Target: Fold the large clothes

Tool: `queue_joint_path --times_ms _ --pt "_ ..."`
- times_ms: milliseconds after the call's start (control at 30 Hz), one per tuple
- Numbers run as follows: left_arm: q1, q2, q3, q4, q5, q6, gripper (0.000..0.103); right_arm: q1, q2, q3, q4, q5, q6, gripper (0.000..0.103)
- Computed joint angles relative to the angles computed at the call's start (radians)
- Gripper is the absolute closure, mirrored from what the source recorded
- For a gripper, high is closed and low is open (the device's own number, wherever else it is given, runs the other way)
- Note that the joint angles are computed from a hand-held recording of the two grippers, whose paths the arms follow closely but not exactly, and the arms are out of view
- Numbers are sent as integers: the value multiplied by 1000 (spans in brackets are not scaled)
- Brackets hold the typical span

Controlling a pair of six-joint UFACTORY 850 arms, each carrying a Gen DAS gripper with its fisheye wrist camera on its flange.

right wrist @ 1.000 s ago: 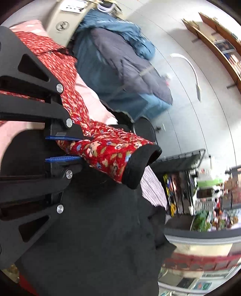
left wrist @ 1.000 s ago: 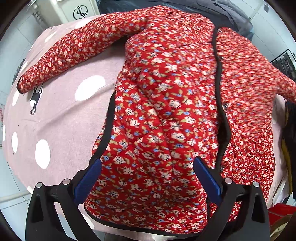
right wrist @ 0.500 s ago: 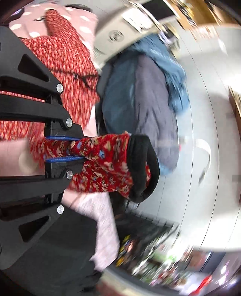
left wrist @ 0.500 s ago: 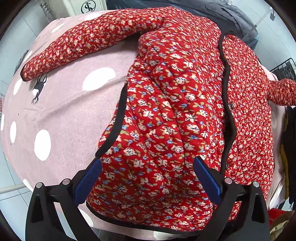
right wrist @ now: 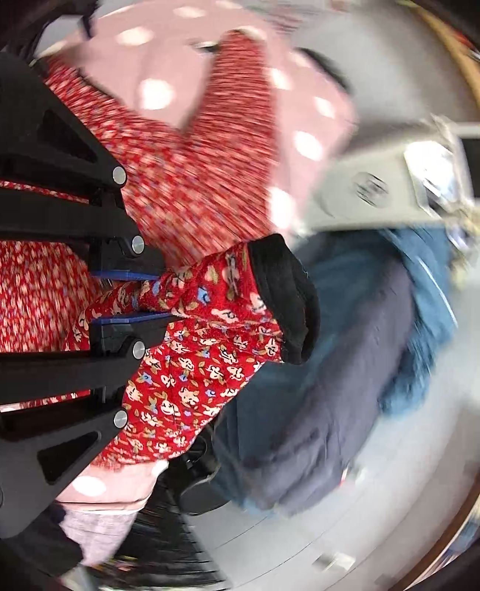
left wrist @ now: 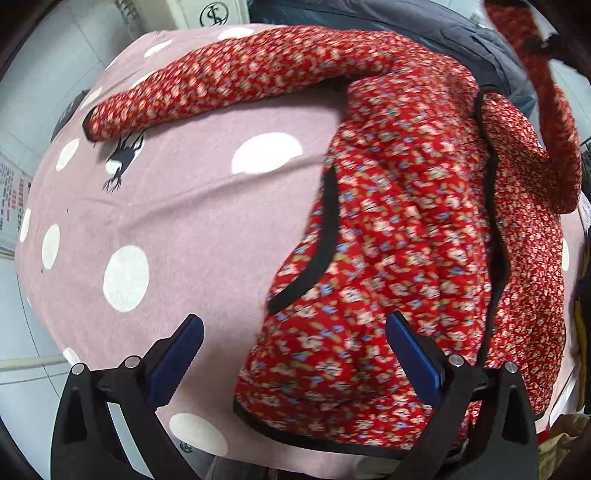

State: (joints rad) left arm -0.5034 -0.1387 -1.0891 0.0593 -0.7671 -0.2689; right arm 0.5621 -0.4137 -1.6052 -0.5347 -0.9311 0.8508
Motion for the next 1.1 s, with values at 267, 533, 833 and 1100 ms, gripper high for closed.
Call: queue_joint_path --times_ms 267,533,833,1100 --pt "33 -25 -12 -17 -6 38 6 48 -91 31 239 58 -101 39" --pt "0 -109 -137 -21 11 126 6 11 160 316 270 226 168 35" --pt "-109 -312 -466 -105 43 337 6 -138 417 608 221 212 482 35" --pt "-206 -683 -972 -49 -126 300 6 -223 300 550 309 273 256 25"
